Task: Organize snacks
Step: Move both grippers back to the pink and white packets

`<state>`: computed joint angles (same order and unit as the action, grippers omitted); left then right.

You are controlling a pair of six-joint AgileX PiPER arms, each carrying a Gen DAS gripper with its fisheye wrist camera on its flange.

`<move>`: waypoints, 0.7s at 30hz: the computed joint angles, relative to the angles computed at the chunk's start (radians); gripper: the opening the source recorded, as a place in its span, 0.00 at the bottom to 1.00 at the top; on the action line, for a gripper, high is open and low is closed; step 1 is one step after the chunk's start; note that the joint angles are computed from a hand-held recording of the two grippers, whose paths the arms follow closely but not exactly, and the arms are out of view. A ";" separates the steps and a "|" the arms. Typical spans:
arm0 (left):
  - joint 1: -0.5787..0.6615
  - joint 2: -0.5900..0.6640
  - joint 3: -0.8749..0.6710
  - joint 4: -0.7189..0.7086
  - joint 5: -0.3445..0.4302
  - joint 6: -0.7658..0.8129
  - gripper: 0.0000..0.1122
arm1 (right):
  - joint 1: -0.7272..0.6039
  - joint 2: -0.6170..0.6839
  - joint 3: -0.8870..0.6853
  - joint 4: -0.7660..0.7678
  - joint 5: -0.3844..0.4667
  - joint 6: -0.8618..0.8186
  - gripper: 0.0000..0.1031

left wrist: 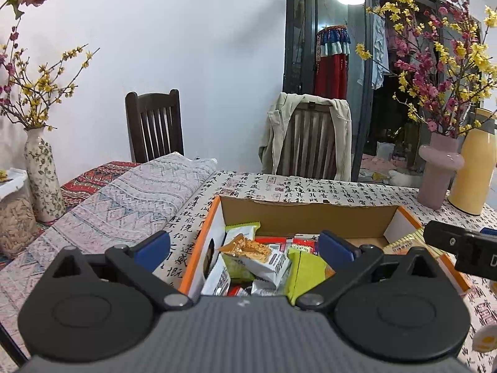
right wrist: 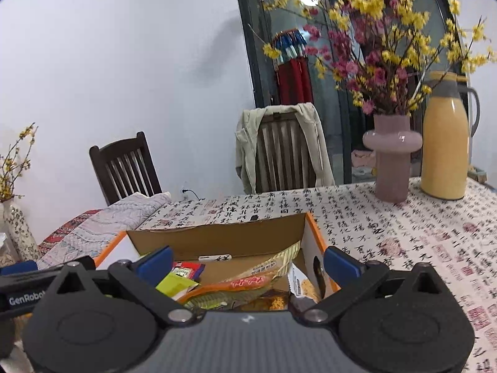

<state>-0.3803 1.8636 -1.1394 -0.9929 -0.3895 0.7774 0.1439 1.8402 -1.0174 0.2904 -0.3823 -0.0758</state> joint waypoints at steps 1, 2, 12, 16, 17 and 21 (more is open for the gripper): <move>0.003 -0.016 0.021 0.032 0.003 -0.026 0.92 | 0.004 -0.016 0.019 0.012 -0.006 -0.014 1.00; 0.005 -0.034 0.043 0.063 0.005 -0.054 0.92 | 0.009 -0.032 0.038 0.023 -0.011 -0.025 1.00; 0.033 -0.186 0.281 0.309 -0.010 -0.291 0.92 | 0.074 -0.178 0.253 0.108 -0.074 -0.104 1.00; 0.066 -0.228 0.372 0.417 -0.015 -0.395 0.92 | 0.115 -0.204 0.321 0.163 -0.082 -0.148 1.00; 0.078 -0.238 0.392 0.448 -0.017 -0.421 0.92 | 0.128 -0.205 0.336 0.177 -0.081 -0.160 1.00; 0.117 -0.274 0.471 0.546 -0.021 -0.503 0.92 | 0.176 -0.207 0.382 0.220 -0.077 -0.188 1.00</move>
